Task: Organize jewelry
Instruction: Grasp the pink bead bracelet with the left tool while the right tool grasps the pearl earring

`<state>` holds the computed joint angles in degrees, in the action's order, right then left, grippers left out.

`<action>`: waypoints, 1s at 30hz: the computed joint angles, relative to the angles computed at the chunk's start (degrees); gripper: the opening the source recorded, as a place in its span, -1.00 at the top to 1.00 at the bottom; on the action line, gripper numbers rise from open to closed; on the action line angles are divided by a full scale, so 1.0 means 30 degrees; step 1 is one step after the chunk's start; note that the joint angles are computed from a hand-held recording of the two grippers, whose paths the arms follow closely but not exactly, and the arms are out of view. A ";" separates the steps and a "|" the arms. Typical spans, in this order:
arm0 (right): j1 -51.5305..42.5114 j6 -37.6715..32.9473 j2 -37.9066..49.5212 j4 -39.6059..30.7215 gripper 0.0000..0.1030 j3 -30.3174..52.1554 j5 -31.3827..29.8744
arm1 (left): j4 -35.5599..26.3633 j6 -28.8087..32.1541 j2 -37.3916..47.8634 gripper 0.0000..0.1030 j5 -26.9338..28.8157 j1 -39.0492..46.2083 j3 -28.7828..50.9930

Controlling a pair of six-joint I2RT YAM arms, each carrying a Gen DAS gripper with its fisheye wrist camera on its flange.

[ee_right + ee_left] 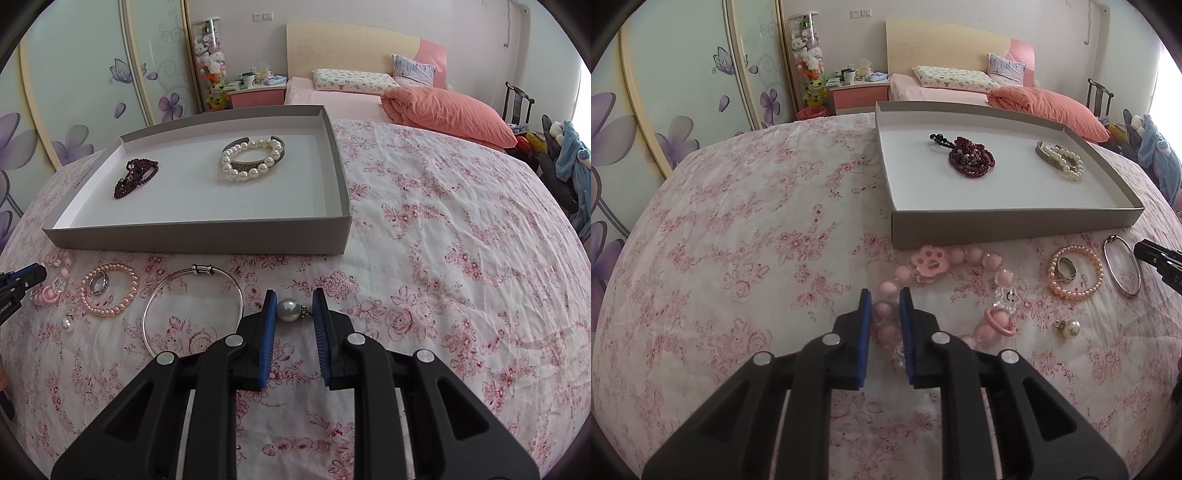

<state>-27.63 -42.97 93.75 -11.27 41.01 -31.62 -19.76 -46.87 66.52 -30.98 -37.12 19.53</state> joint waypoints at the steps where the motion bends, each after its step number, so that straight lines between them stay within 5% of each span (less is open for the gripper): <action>1: -0.0004 -0.0004 0.0007 -0.0006 0.59 0.0012 -0.0001 | 0.0003 -0.0035 -0.0023 0.69 -0.0004 -0.0014 -0.0023; 12: -0.0193 0.0077 -0.0348 0.0150 0.60 -0.0230 -0.0466 | -0.0998 -0.0449 -0.1875 0.73 0.0043 -0.0154 -0.0386; 30: -0.1212 -0.0780 -0.3295 -0.1376 0.60 -0.1196 -0.3356 | -0.3826 -0.2592 -0.6329 0.74 -0.2788 -0.4487 0.0555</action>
<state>-31.26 -45.31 83.86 -15.40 37.42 -41.69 -31.23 -54.64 47.53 -39.34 -50.58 21.20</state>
